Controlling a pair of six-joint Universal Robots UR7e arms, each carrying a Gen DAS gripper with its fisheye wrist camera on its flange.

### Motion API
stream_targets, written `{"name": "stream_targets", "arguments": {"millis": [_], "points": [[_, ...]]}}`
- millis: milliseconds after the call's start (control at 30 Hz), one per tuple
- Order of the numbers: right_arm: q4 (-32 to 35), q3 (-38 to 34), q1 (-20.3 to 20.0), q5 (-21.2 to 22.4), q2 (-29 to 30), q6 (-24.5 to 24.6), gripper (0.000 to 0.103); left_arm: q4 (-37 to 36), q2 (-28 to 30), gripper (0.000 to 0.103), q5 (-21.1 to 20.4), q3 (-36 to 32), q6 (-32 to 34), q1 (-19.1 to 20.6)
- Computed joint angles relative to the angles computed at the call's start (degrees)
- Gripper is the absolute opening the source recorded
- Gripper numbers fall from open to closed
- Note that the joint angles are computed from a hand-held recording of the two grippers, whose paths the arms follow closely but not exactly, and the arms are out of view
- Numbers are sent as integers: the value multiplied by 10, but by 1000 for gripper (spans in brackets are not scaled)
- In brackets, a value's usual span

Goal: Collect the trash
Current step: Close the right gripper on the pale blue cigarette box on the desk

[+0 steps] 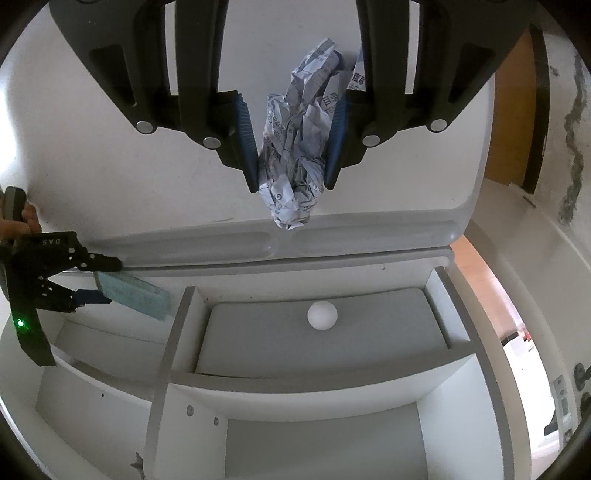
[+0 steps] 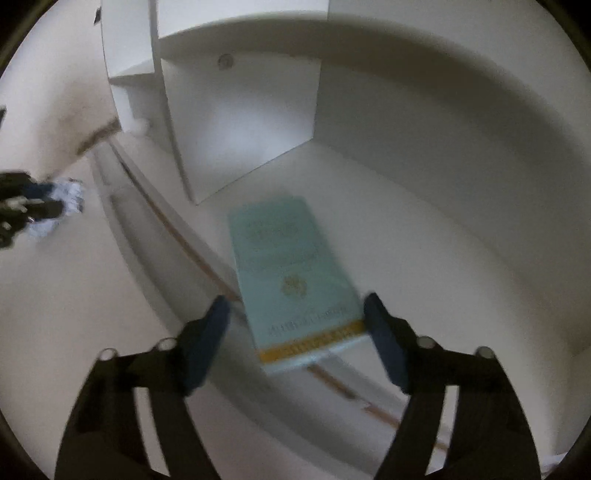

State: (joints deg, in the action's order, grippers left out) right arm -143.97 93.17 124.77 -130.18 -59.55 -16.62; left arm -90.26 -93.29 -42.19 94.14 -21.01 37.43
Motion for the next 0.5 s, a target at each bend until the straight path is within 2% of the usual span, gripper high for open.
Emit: {"name": "stream_targets", "arguments": {"millis": [200,500], "points": [[25,15,6,13,-22,51,58,6,4,34,-5,-5,-5,-4],[36,60,31,-4,-86,95,58,13,-5,34,-22,0,-13,-31]]}}
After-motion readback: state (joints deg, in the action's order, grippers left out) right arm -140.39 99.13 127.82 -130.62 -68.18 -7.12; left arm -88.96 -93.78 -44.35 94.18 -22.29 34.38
